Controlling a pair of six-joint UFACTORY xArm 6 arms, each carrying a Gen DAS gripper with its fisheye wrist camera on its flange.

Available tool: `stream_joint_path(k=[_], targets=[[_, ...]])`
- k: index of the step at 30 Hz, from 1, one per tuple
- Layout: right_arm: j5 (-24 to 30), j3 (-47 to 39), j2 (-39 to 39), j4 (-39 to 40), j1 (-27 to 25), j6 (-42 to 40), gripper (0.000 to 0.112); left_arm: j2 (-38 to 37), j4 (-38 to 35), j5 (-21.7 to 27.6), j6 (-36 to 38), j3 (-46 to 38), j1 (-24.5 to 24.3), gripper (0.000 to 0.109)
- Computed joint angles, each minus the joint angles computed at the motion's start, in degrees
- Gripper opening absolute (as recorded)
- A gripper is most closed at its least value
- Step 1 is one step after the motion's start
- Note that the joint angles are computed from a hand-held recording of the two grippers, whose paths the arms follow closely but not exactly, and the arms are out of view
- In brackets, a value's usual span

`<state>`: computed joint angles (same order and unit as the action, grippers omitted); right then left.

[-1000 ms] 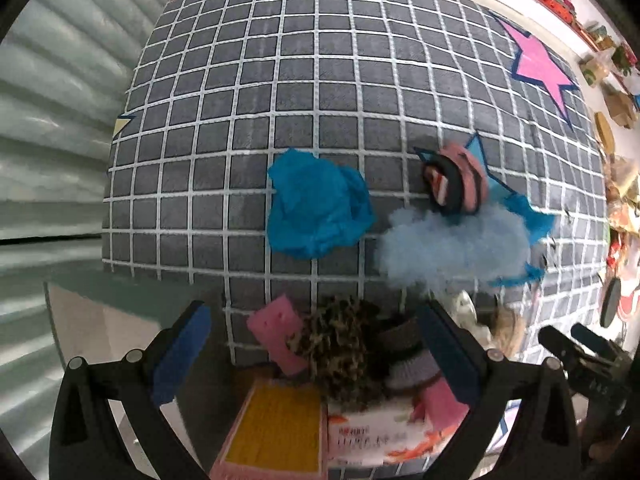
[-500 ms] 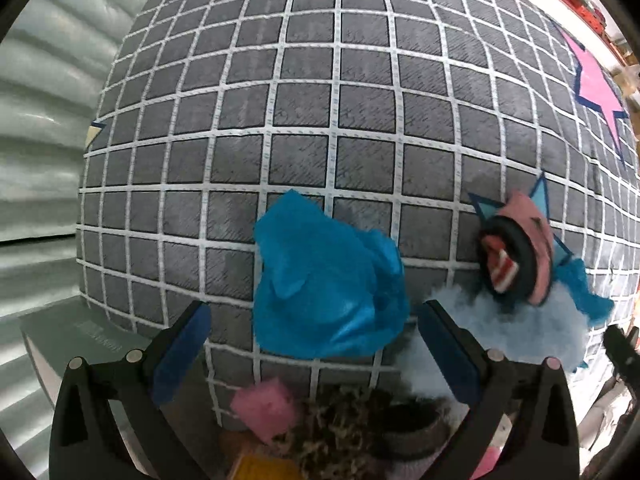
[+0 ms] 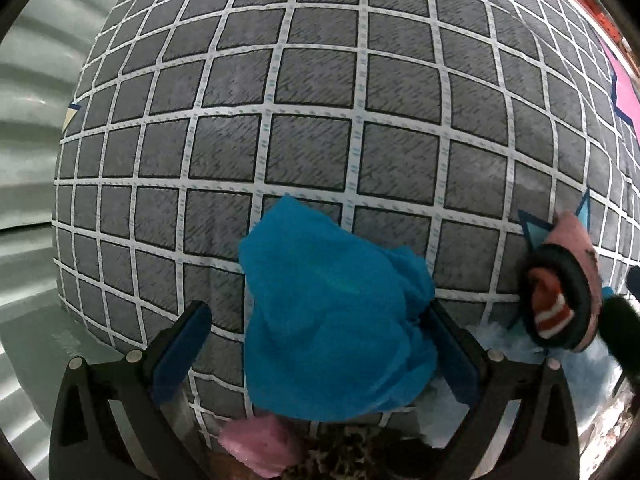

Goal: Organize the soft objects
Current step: 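Grasp the blue cloth with the left tool while the right tool grasps the pink-black sock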

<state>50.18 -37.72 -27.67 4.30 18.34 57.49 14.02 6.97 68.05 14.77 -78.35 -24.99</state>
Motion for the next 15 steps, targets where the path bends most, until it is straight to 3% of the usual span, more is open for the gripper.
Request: stream_joint_path(k=[5, 8, 10, 11, 13, 15], targets=[[-3.40, -1.78, 6.17, 4.84, 0.13, -5.67, 0.103, 3.49, -1.02, 0.92, 2.12, -3.34, 2.13, 0.103], [-4.87, -0.38, 6.07, 5.97, 0.77, -4.69, 0.103, 5.16, -1.74, 1.35, 2.46, -4.73, 2.70, 0.103], [-5.31, 0.24, 6.00, 8.27, 0.18, -6.30, 0.093, 5.27, -1.26, 0.84, 2.64, -4.34, 3.31, 0.103], [-5.54, 0.45, 6.21, 10.30, 0.14, -7.88, 0.080, 4.38, -0.96, 1.43, 2.18, -3.86, 3.27, 0.103], [-3.42, -1.08, 7.12, 9.28, 0.59, -8.81, 0.071, 3.92, -0.90, 1.43, 2.00, -3.41, 3.27, 0.102], [-1.86, -2.39, 7.80, 8.47, 1.21, -9.76, 0.053, 3.76, -1.43, 1.42, 2.80, -3.24, 3.48, 0.098]])
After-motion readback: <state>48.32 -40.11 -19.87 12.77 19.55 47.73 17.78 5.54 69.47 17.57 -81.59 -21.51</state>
